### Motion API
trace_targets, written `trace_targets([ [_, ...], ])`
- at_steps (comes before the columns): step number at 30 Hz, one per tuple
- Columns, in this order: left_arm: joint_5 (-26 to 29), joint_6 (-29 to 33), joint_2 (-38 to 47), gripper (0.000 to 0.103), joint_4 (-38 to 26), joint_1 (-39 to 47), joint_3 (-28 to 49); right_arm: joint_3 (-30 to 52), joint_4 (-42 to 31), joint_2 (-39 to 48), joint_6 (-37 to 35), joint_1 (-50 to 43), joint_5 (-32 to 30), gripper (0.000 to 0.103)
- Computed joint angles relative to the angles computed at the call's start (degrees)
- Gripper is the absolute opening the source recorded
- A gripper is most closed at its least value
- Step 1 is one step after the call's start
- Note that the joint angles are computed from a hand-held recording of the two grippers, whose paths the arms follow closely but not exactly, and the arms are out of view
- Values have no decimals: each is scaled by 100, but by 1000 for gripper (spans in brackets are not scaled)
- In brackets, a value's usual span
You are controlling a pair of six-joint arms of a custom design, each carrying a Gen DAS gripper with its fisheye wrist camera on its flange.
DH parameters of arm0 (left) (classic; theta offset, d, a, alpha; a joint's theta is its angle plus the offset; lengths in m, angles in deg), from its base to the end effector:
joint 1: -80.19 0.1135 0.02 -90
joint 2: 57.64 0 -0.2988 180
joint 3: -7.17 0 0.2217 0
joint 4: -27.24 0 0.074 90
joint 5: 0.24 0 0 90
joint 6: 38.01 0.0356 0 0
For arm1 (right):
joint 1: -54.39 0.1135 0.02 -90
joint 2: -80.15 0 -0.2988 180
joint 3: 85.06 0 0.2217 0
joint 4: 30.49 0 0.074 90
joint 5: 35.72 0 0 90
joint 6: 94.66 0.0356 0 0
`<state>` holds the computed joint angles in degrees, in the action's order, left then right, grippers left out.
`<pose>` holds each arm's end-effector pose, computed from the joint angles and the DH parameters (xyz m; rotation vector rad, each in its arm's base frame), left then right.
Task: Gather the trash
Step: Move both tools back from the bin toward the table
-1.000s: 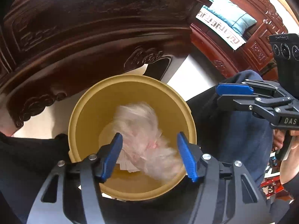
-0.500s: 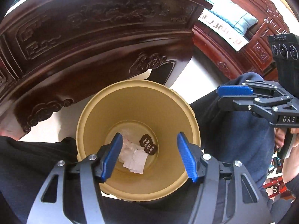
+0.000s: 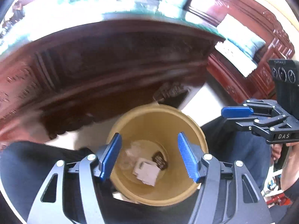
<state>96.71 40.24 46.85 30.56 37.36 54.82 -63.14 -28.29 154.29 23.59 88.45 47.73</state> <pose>0.2032 -0.1942 0.1293 0.7408 2.4713 -0.5290 0.1174 0.0843 0.1419 -0.1812 2.5298 0.6014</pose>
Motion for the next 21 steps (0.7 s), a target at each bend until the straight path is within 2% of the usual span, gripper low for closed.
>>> trace_targets([
  [4,-139,201,-576,69,-351,346,250,713,-624,-207,-416,-305,-119,35],
  [9,-297,421,-996,76,-774,747,983,1597,-1047,-159,-863,-775,-305,35],
  [12,-451,484,-948,80,-1011,933,1570,2190,-1272,-82,-1060,-949,-215,44],
  [14,-670,409,-836,97,-1046,1043,1938,2489,-1276,6,-1111,-1022,-125,52],
  [15,-774,363,-809,99,-1064,1063,2056,2675,-1308,78,-1155,-1111,-136,54],
  [18,-805,211,-456,99,-1254,1257,2689,3153,-1245,395,-1208,-1376,-173,64],
  [21,-771,105,26,99,-1588,1442,3446,3572,-1150,825,-1282,-1574,-308,65],
])
